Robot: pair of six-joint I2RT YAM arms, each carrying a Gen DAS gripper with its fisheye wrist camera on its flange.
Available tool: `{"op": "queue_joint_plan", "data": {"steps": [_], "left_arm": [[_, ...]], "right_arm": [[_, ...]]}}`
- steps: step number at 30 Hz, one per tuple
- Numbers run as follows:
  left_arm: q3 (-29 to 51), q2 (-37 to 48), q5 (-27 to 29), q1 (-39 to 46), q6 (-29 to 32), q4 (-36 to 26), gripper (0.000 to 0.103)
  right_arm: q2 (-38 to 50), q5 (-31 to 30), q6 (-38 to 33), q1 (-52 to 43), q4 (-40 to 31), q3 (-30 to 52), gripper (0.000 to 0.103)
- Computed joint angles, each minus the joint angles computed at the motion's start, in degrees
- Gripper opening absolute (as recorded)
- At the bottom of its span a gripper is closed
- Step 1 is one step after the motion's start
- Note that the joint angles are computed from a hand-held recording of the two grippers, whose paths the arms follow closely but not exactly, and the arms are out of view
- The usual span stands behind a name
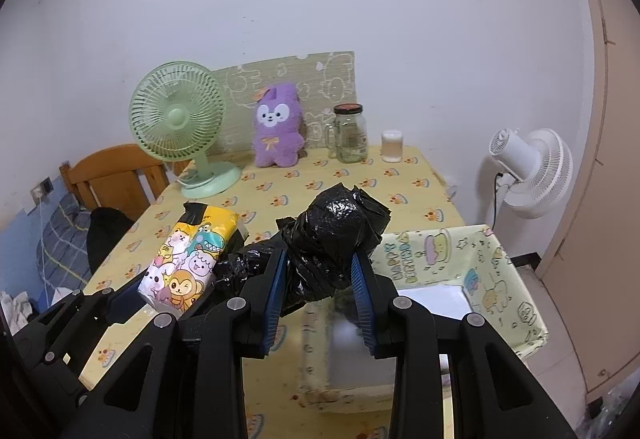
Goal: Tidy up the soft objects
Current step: 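Lift the tissue pack with the left tool while the right tool carries the black bag toward the box, then drop the tissue pack in the box while the right tool holds the black bag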
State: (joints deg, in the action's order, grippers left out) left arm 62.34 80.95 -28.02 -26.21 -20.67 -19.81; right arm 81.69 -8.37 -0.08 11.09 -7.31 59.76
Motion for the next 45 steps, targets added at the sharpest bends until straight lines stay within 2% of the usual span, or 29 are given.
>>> {"op": "queue_joint_plan", "data": {"steps": [10, 27, 31, 41, 45], "left_arm": [[5.3, 7.6, 3.7, -1.4, 0.5, 0.5, 0.047], [13.6, 17.6, 5.8, -4.2, 2.8, -2.3, 0.049], [15.4, 19.5, 4.5, -4.9, 4.4, -3.1, 0.063], [17.5, 21.8, 4.9, -4.5, 4.9, -4.7, 0.078], [18.6, 22.6, 5.3, -3.7, 4.6, -6.1, 0.083]], "right_arm": [[3.5, 0.0, -1.4, -4.6, -0.5, 1.9, 0.036], [8.8, -1.2, -1.0, -10.9, -0.1, 2.9, 0.036], [9.8, -0.8, -1.2, -11.7, -0.1, 3.2, 0.036], [12.3, 0.3, -1.8, -12.1, 0.7, 4.4, 0.036], [13.8, -0.4, -1.7, -11.8, 0.9, 5.6, 0.04]]}}
